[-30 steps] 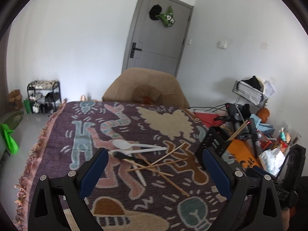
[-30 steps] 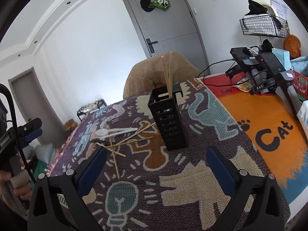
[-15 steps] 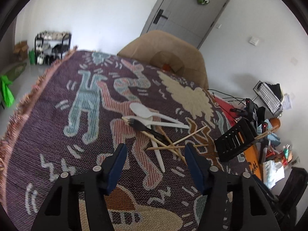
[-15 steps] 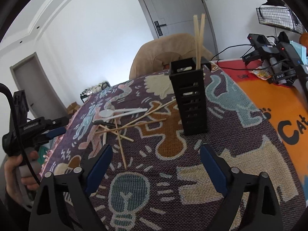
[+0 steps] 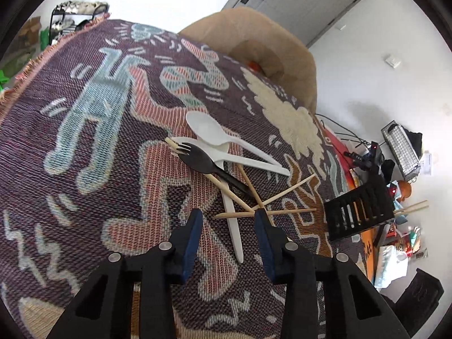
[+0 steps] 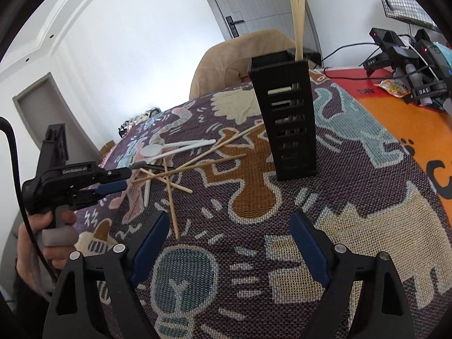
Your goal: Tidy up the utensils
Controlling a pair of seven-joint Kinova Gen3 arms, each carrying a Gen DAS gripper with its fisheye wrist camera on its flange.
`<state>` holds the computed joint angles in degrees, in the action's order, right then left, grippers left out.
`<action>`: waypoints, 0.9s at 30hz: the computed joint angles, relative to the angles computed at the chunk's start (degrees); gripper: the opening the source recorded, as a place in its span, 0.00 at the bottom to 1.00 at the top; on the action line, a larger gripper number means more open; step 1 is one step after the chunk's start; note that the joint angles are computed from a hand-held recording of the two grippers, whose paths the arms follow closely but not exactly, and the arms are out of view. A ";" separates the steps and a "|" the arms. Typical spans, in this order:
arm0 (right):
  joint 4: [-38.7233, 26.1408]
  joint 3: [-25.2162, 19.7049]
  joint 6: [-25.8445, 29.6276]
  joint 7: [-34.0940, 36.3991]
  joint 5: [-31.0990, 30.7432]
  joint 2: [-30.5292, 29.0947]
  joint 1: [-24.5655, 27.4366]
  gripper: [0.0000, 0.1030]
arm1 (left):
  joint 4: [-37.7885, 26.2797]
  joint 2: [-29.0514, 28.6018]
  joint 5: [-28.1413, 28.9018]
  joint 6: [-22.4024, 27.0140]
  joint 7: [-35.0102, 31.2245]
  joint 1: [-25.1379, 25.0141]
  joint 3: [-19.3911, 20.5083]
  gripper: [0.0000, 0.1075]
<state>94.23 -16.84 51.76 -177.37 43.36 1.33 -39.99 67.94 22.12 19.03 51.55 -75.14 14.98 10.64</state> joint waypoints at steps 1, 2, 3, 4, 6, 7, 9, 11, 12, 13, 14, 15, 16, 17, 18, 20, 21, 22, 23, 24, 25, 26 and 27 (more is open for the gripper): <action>0.10 0.04 -0.20 0.24 -0.29 0.03 0.07 0.85 | -0.53 0.49 -0.35 0.28 0.55 0.34 -0.20 0.36; 0.17 0.04 -0.32 0.53 -0.36 0.04 0.07 0.85 | -1.03 1.03 -0.64 0.50 1.15 0.67 -0.35 0.36; 0.27 0.00 -0.35 0.63 -0.23 0.01 0.02 0.85 | -1.39 1.40 -0.81 0.67 1.52 0.79 -0.42 0.36; 0.30 -0.01 -0.40 0.62 -0.21 0.01 0.00 0.85 | -1.82 1.90 -1.15 0.65 2.51 1.22 -0.68 0.36; 0.42 0.04 -0.92 0.75 -0.50 -0.03 0.09 0.85 | -1.21 1.95 -1.15 -0.87 3.31 1.42 -0.72 0.30; 0.40 0.02 -1.08 0.89 -0.61 0.00 0.09 0.85 | -1.03 2.00 -1.53 -1.24 4.10 1.77 -0.91 0.28; 0.02 -0.03 -1.14 1.73 -0.95 0.31 0.00 0.85 | -0.45 2.17 -0.48 -1.97 4.11 1.06 -0.29 0.23; -0.15 0.09 -1.63 2.84 -1.42 0.69 -0.10 0.84 | 0.80 1.82 0.68 -3.13 3.96 0.42 0.18 0.20; -0.28 0.19 -1.80 3.40 -1.72 0.87 -0.16 0.81 | 1.67 1.32 1.03 -4.02 3.73 0.21 0.32 0.15; -0.46 0.33 -2.10 4.18 -2.34 1.09 -0.16 0.79 | 2.23 0.94 1.21 -4.63 3.55 0.11 0.39 0.15; -0.62 0.55 -2.67 5.20 -3.39 1.32 -0.04 0.74 | 2.98 0.30 1.37 -5.33 3.28 -0.04 0.45 0.14; -0.68 0.79 -3.22 5.99 -4.25 1.47 0.06 0.71 | 3.78 -0.36 1.85 -6.03 2.79 -0.43 0.64 0.13; -0.85 1.00 -3.78 6.99 -5.27 1.74 0.17 0.70 | 4.23 -0.75 2.21 -6.44 2.55 -0.64 0.75 0.13; -1.05 1.16 -4.10 7.78 -5.82 2.03 0.13 0.69 | 4.90 -1.36 2.87 -6.91 2.05 -1.12 0.95 0.12; -1.48 1.26 -4.08 8.63 -6.16 2.48 -0.05 0.69 | 5.48 -1.95 3.30 -7.32 1.65 -1.45 1.01 0.11; -2.32 1.55 -3.83 9.71 -6.33 3.36 -0.70 0.68 | 6.48 -3.01 3.78 -8.15 1.23 -1.80 0.92 0.10; -3.00 1.71 -3.20 10.23 -6.22 3.89 -1.15 0.66 | 7.00 -3.55 4.24 -8.52 0.75 -2.14 1.00 0.10; -4.14 1.86 -1.97 11.11 -6.07 4.78 -1.72 0.65 | 7.50 -4.06 4.80 -8.84 0.27 -2.55 1.08 0.10; -5.15 2.15 -0.86 12.08 -6.25 5.51 -2.20 0.62 | 8.06 -4.60 5.47 -9.18 -0.26 -2.98 1.15 0.09; -6.11 2.52 0.03 13.17 -6.70 6.24 -2.53 0.58 | 8.46 -4.98 5.91 -9.44 -0.64 -3.22 1.16 0.08; -6.66 2.99 0.34 13.99 -7.29 6.68 -2.69 0.56 | 9.10 -5.69 6.61 -9.82 -1.25 -3.71 1.19 0.08; -7.25 3.43 0.76 14.67 -7.90 7.09 -2.84 0.53 | 9.71 -6.26 7.15 -10.25 -1.74 -4.03 1.15 0.08; -7.78 3.88 1.27 15.16 -8.34 7.38 -2.99 0.52 | 10.43 -7.01 7.99 -10.71 -2.53 -4.57 1.20 0.07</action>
<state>86.45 -12.96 53.03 -162.21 35.03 8.71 -42.98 78.36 15.12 27.01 40.84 -77.67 10.41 11.83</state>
